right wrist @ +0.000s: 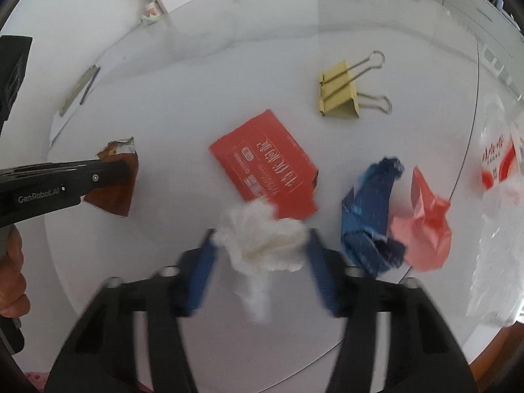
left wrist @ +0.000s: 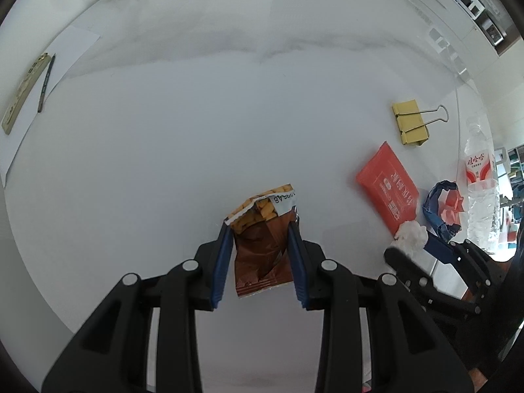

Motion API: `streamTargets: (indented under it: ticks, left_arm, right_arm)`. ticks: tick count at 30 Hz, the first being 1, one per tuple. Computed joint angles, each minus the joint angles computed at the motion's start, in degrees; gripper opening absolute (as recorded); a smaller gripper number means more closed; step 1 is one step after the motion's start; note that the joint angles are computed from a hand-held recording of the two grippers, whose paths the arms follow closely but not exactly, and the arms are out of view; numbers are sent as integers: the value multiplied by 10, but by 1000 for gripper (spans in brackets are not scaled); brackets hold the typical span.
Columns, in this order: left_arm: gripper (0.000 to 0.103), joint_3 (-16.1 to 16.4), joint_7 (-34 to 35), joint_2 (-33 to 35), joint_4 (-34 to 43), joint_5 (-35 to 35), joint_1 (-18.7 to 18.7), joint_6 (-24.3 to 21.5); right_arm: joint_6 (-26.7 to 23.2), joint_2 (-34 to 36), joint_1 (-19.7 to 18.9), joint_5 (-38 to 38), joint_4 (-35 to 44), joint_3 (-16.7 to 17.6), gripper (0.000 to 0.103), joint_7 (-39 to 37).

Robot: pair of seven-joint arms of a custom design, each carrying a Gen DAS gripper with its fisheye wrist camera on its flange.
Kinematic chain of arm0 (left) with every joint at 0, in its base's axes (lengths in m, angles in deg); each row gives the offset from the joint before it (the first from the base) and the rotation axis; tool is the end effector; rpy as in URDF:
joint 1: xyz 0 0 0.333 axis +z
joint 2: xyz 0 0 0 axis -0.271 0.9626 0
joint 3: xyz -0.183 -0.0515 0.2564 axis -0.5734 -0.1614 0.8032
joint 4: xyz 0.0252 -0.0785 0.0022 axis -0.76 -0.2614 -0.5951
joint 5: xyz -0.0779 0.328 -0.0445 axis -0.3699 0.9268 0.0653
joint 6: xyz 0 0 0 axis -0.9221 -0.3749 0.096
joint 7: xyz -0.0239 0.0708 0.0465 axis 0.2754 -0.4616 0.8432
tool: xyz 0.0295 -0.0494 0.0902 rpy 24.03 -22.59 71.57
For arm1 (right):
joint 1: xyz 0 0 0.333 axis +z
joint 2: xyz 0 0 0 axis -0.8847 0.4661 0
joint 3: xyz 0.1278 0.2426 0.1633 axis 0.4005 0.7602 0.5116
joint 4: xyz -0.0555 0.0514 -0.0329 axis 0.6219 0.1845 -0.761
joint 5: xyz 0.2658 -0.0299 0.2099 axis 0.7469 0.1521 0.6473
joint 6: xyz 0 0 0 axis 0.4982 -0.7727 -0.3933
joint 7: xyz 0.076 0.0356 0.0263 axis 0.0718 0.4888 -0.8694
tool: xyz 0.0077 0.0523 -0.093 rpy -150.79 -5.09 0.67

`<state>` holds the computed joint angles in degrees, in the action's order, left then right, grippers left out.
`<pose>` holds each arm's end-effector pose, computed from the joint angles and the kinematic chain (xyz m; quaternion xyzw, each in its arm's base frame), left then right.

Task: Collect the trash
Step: 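Grasp the brown wrapper with the left tool while the right tool grasps the white tissue, then lower brown wrapper and white tissue into the wastebasket and open both tools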

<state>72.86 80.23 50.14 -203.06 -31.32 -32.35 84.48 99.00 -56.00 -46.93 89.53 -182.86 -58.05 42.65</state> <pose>0.4823 -0.2869 0.3774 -0.7331 0.6691 -0.1122 0.0474 0.4536 0.1351 0.3509 -0.7789 0.5972 -0.0387 0.1876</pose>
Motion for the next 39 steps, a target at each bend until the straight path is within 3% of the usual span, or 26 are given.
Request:
streamTargets:
  ticks: [3,7,11,16,22,27,30,39]
  left_arm:
    - [33,-6,2,-14,-7,-4,-4,-6]
    - [33,-10,-6,-29,-16,-1,-15,-9]
    - [33,-18,1,-48,-18,-7,-24,-14]
    - [33,-35,18,-82,-28,-31,-44,-18]
    - [33,-53,8,-102,5,-41,-82,-70]
    - [33,-78,-52,-93,42,-6,-135,-124]
    - [33,-91,-85,-65,79,20,-170,-161]
    - [33,-107,-71,-3,125,0,-224,-184]
  right_arm:
    - [-4,-3,-4,4,1,-2,33,-11]
    - [-30,-27,-11,48,-5,-5,31,-54]
    - [-62,-81,-15,80,-28,-18,31,-93]
    - [-104,-184,-35,44,-78,-39,31,-90]
    - [-176,-314,-85,-37,-144,-57,31,-60]
    - [-240,-411,-136,-78,-195,-85,31,-70]
    - [-272,-446,-164,-92,-210,-100,31,-83]
    - [-322,-503,-239,-122,-230,-129,33,-142]
